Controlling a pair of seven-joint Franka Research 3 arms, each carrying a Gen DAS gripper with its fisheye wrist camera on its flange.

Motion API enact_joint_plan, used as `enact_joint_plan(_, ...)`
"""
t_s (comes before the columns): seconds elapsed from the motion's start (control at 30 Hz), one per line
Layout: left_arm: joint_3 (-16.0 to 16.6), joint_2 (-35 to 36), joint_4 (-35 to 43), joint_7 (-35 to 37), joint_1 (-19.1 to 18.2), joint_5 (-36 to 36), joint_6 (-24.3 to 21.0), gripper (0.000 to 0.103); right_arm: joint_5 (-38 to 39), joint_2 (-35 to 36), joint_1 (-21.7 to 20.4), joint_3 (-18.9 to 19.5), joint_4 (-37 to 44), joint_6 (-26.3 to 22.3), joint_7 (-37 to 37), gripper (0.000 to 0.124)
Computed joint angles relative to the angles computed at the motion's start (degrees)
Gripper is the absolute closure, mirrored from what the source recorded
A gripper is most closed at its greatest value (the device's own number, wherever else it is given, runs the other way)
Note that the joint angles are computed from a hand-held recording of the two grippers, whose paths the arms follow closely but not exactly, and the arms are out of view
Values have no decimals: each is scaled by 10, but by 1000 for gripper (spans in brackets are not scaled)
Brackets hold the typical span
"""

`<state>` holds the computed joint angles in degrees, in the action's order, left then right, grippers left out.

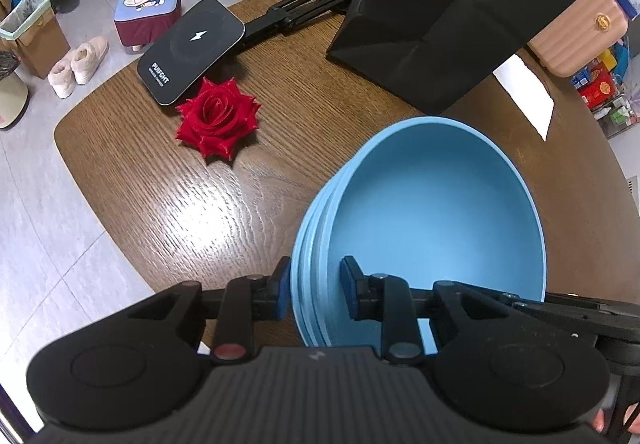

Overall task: Organize plates and bowls
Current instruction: 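Lift and carry the bowl stack with both grippers toward the white plate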

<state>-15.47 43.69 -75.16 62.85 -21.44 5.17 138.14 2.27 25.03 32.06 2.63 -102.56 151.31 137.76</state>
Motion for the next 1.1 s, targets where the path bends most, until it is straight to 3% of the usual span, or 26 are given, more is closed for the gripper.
enact_joint_plan(0.43, 4, -7, -12, -6, -3, 9, 11, 76, 1, -16, -1, 2, -28, 22, -5, 99)
enact_joint_plan(1.1, -14, 2, -13, 4, 19, -32, 24, 73, 72, -12, -26, 22, -45, 62, -55, 96)
